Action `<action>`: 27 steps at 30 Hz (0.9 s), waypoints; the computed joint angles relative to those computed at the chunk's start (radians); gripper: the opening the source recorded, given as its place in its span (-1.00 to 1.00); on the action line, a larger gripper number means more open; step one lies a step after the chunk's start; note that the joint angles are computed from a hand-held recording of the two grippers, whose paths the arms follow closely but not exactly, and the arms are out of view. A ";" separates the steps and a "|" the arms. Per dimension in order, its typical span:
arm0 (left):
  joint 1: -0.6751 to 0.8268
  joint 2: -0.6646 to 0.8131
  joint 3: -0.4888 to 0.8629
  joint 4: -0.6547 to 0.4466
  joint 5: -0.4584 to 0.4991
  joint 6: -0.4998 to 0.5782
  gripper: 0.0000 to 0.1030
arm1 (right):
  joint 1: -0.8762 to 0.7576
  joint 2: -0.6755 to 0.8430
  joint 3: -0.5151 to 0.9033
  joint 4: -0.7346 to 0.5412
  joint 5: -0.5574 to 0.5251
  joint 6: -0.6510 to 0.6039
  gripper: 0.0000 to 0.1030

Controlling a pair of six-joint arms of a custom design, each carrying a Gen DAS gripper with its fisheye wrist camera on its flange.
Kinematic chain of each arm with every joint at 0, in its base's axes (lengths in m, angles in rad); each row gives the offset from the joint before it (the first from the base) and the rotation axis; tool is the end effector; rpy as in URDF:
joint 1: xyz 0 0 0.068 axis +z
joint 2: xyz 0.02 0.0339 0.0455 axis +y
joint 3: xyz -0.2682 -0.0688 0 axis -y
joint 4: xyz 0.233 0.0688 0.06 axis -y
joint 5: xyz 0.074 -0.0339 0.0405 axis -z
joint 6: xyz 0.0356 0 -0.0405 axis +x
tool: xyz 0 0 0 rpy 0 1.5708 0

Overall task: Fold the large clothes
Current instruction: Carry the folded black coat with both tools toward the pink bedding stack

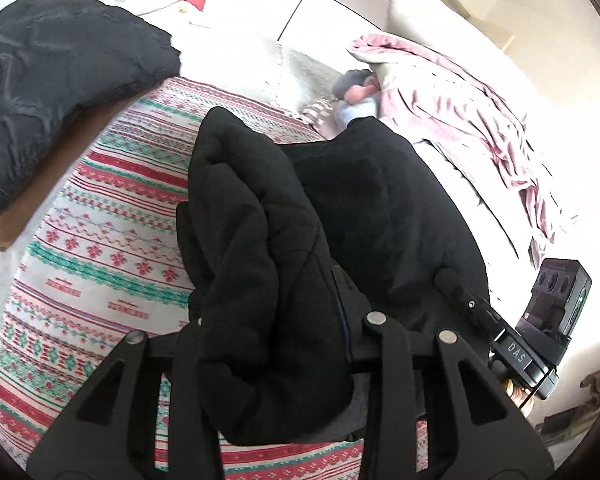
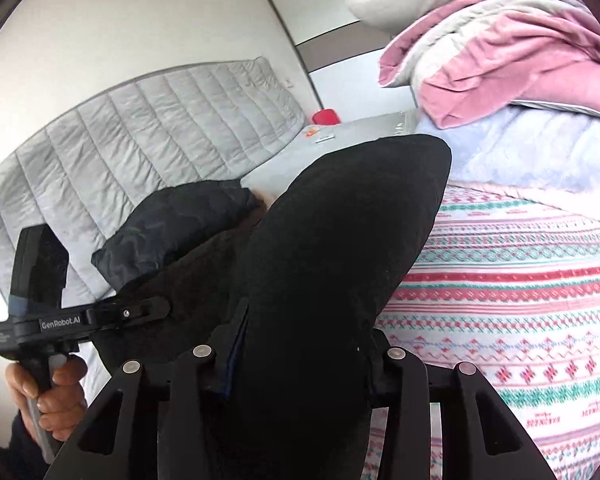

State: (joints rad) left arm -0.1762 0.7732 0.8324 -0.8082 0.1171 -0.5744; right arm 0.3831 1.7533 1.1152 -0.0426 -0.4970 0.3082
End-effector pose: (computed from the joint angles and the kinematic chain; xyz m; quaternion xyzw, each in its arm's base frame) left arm 0.1343 -0.0281 0.3000 -0.1581 0.9017 -0.1961 0.3513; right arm 0.3400 0.1553 0.2204 -0.1386 0.8703 0.3502 0.3174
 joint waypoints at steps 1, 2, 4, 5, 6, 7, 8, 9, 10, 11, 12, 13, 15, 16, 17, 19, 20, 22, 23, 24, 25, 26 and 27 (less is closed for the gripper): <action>-0.024 0.003 -0.004 0.004 -0.002 -0.023 -0.30 | -0.006 -0.016 -0.011 -0.006 0.003 -0.004 -0.17; -0.056 0.005 -0.002 0.008 -0.010 -0.046 -0.30 | -0.017 -0.034 -0.027 -0.006 0.003 -0.011 -0.17; -0.152 0.014 0.014 0.020 -0.064 -0.093 -0.31 | -0.035 -0.067 -0.042 -0.017 0.001 -0.025 -0.18; -0.191 0.019 0.023 0.028 -0.089 -0.108 -0.31 | -0.051 -0.094 -0.055 -0.022 0.000 -0.035 -0.19; -0.258 0.027 0.034 0.039 -0.138 -0.129 -0.31 | -0.072 -0.122 -0.065 -0.031 -0.010 -0.046 -0.19; -0.312 0.034 0.041 0.050 -0.177 -0.145 -0.31 | -0.091 -0.148 -0.076 -0.039 -0.016 -0.053 -0.19; -0.376 0.043 0.051 0.060 -0.225 -0.171 -0.31 | -0.118 -0.178 -0.089 -0.047 -0.027 -0.063 -0.19; -0.414 0.059 0.061 0.074 -0.254 -0.181 -0.31 | -0.150 -0.206 -0.100 -0.058 -0.043 -0.078 -0.19; -0.478 0.081 0.077 0.083 -0.302 -0.200 -0.31 | -0.179 -0.232 -0.113 -0.069 -0.057 -0.089 -0.19; -0.552 0.107 0.096 0.092 -0.356 -0.225 -0.31 | -0.215 -0.257 -0.121 -0.086 -0.078 -0.105 -0.19; -0.624 0.138 0.117 0.104 -0.405 -0.251 -0.31 | -0.256 -0.283 -0.130 -0.106 -0.101 -0.126 -0.19; -0.674 0.176 0.144 0.114 -0.437 -0.261 -0.31 | -0.306 -0.309 -0.138 -0.134 -0.130 -0.153 -0.19; -0.775 0.260 0.203 0.120 -0.502 -0.284 -0.31 | -0.421 -0.351 -0.142 -0.213 -0.189 -0.234 -0.19; -0.840 0.338 0.254 0.133 -0.538 -0.292 -0.31 | -0.467 -0.367 -0.144 -0.248 -0.209 -0.273 -0.19; -0.884 0.394 0.291 0.139 -0.561 -0.297 -0.31 | -0.538 -0.383 -0.143 -0.300 -0.243 -0.338 -0.19; -0.954 0.516 0.372 0.168 -0.590 -0.299 -0.31 | -0.680 -0.392 -0.125 -0.409 -0.311 -0.468 -0.19; -0.987 0.588 0.417 0.196 -0.597 -0.304 -0.31 | -0.765 -0.379 -0.106 -0.470 -0.350 -0.545 -0.19; -1.026 0.720 0.509 0.243 -0.585 -0.312 -0.31 | -0.907 -0.337 -0.062 -0.579 -0.403 -0.685 -0.19; -1.036 0.775 0.553 0.259 -0.572 -0.313 -0.31 | -0.989 -0.300 -0.025 -0.644 -0.430 -0.769 -0.19; -1.047 0.846 0.611 0.276 -0.555 -0.315 -0.31 | -1.060 -0.253 0.023 -0.712 -0.450 -0.849 -0.19; -1.057 0.903 0.662 0.286 -0.539 -0.318 -0.31 | -1.109 -0.210 0.064 -0.761 -0.460 -0.905 -0.19; -1.063 0.951 0.703 0.299 -0.521 -0.323 -0.31 | -1.169 -0.150 0.124 -0.818 -0.473 -0.972 -0.19; -1.070 1.006 0.745 0.324 -0.499 -0.337 -0.31 | -1.225 -0.074 0.205 -0.891 -0.487 -1.048 -0.18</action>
